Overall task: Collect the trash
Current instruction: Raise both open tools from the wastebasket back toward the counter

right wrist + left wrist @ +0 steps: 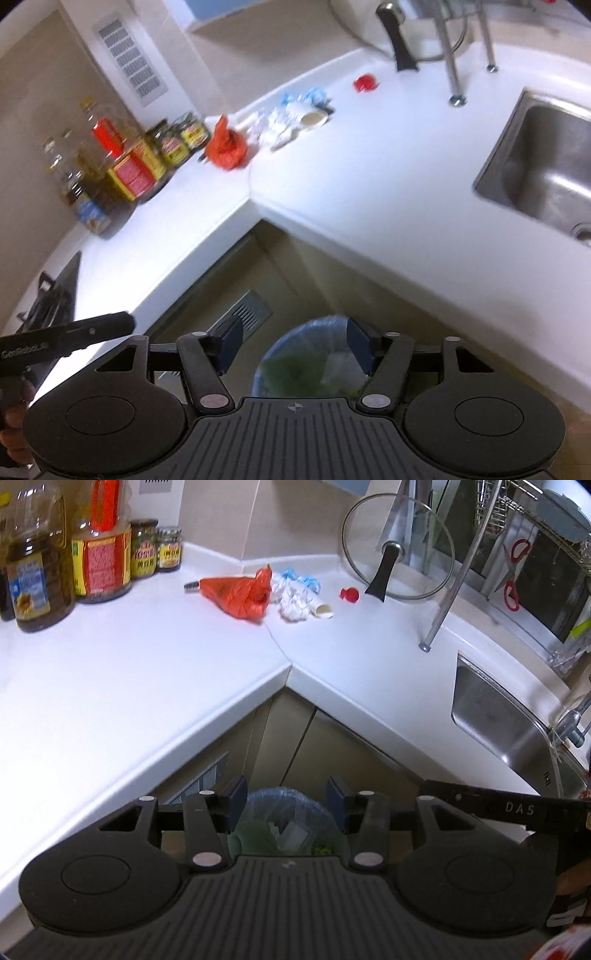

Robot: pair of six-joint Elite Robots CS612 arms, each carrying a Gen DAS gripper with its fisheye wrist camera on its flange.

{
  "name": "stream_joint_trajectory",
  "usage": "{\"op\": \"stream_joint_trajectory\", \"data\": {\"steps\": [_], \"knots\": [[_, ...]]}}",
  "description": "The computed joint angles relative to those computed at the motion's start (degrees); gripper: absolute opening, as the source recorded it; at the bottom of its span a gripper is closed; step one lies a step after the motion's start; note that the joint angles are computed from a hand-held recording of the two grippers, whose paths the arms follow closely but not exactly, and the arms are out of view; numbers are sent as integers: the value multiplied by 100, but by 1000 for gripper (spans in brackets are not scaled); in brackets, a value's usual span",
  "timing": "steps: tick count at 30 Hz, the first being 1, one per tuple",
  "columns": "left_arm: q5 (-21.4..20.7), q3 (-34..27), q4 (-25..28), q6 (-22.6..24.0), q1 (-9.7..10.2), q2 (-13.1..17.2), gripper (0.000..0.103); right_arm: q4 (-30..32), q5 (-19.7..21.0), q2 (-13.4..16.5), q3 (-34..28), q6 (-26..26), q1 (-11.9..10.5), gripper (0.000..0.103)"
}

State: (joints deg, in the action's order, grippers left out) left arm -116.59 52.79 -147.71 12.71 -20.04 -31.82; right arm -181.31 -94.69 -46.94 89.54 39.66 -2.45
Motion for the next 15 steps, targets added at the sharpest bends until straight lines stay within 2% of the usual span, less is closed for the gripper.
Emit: {"op": "stream_joint_trajectory", "data": {"steps": [3, 5, 10, 15], "knots": [[36, -97, -47, 48, 3, 49, 48, -142, -317, 1, 3, 13, 37, 70], [65, -163, -65, 68, 4, 84, 49, -292, -365, -5, 44, 116, 25, 74], [149, -378, -104, -37, 1, 210, 55, -408, -212, -3, 65, 438, -93, 77], [362, -658, -128, -208, -71, 368, 58, -302, -2, 33, -23, 257, -245, 77]]}}
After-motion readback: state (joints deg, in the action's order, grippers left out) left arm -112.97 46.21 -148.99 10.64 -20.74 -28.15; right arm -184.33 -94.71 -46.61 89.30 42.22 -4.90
